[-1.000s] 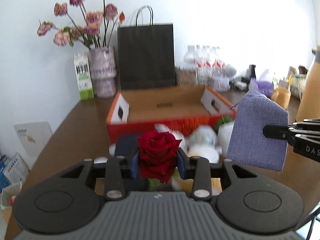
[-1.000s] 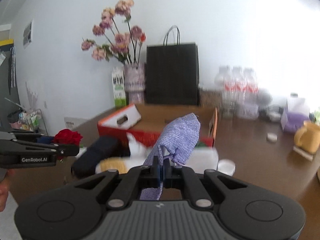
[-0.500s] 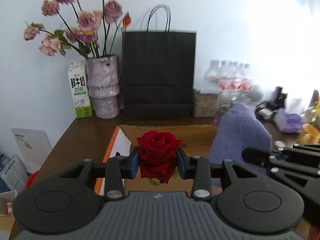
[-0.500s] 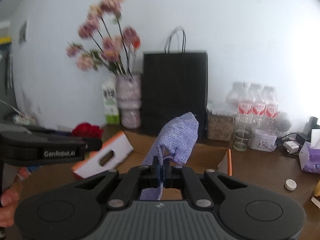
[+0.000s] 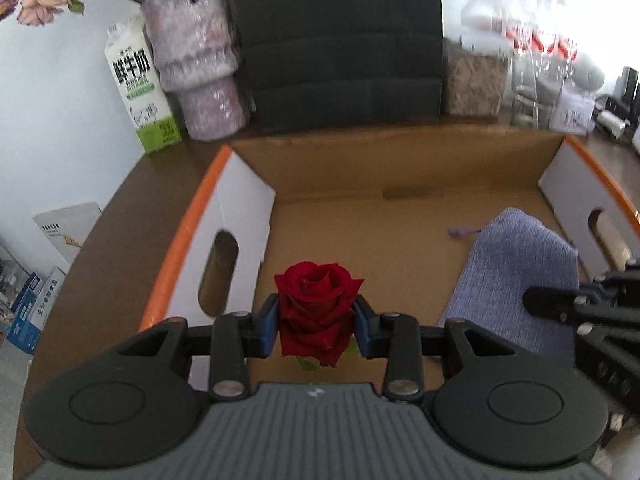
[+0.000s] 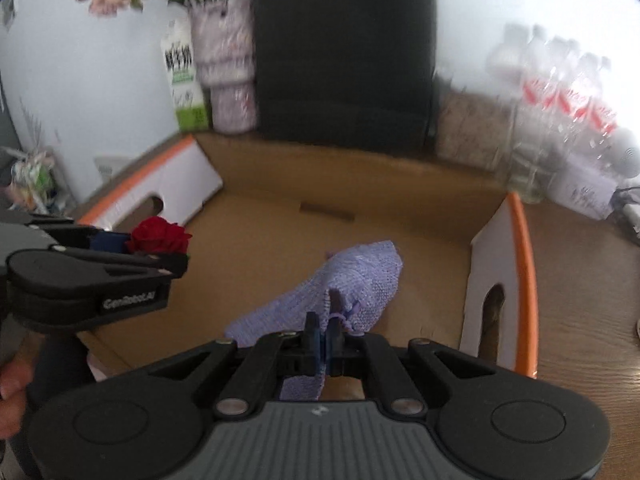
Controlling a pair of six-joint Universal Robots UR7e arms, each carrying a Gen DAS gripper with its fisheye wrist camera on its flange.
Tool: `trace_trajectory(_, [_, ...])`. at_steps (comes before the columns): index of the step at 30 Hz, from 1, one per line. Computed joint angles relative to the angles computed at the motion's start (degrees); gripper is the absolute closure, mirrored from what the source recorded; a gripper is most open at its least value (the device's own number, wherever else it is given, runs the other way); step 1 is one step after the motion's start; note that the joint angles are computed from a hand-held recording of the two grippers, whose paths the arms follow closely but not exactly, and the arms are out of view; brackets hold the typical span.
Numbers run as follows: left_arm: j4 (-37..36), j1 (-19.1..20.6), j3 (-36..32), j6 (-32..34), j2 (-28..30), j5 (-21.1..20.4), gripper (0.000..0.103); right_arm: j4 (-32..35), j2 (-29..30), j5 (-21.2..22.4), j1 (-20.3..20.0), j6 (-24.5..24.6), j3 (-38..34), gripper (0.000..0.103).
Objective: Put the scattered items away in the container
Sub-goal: 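Carry the rose and pouch into the box and open both tools, then move both tools back over the remaining items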
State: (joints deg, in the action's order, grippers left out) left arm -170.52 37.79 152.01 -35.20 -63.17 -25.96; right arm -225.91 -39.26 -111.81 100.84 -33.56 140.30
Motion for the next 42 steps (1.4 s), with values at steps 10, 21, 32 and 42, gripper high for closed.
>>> trace_trajectory(10, [4.1, 0.7, 0.6, -4.0, -0.8, -3.1, 0.064, 7.5, -0.5, -6.3, 2.5, -1.3, -2.2, 0.101])
trace_trajectory(21, [5.3, -0.4, 0.8, -5.3, -2.4, -1.7, 0.039, 5.0, 0.5, -8.9, 4.5, -1.1, -2.1, 0.049])
trace_trajectory(32, [13.0, -8.9, 4.8, -14.6, -10.6, 3.3, 0.0, -0.1, -2.2, -9.7, 8.2, 0.8, 1.1, 0.0])
trace_trajectory(42, [42.0, -17.6, 5.6, -31.1, -26.2, 2.2, 0.0, -7.0, -4.8, -11.4, 12.9, 2.3, 5.9, 0.0])
